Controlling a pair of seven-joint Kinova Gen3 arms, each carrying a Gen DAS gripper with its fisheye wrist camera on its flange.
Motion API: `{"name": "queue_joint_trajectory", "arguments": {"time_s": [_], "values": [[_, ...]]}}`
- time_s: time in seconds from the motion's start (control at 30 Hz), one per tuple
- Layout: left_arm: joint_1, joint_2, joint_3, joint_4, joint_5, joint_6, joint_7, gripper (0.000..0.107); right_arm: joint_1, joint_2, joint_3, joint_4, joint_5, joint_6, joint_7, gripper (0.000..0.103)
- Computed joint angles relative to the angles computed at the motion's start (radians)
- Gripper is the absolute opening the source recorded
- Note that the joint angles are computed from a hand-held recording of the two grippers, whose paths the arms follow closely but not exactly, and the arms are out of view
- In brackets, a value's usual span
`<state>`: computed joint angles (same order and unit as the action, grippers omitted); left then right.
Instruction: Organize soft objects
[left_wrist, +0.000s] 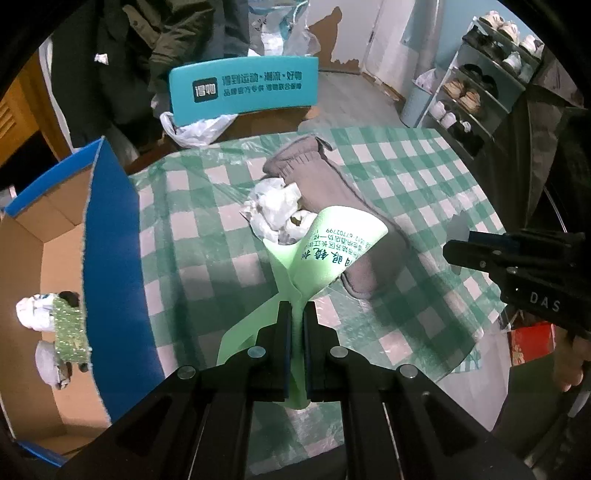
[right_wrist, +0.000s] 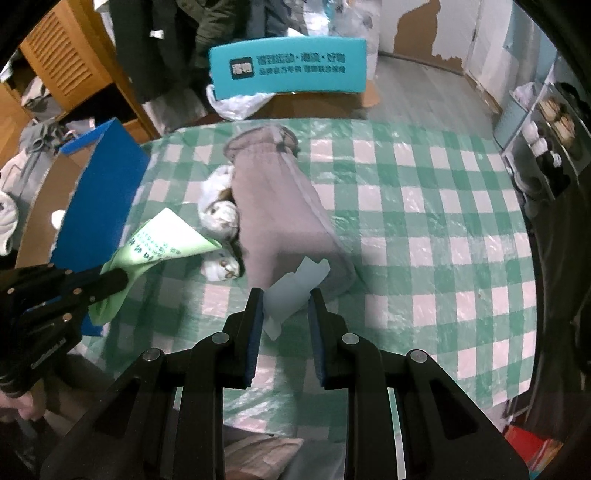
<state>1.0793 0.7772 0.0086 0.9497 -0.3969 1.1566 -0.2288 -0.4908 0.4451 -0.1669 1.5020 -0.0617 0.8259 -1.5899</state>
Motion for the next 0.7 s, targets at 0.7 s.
{"name": "queue_joint_trajectory", "arguments": {"time_s": [0.7], "values": [[0.033, -0.112, -0.004, 0.129, -0.095, -0.027, 0.120, 0.005, -0.033, -0.037, -0.027, -0.023, -0.027, -0.004, 0.046, 0.022]]}}
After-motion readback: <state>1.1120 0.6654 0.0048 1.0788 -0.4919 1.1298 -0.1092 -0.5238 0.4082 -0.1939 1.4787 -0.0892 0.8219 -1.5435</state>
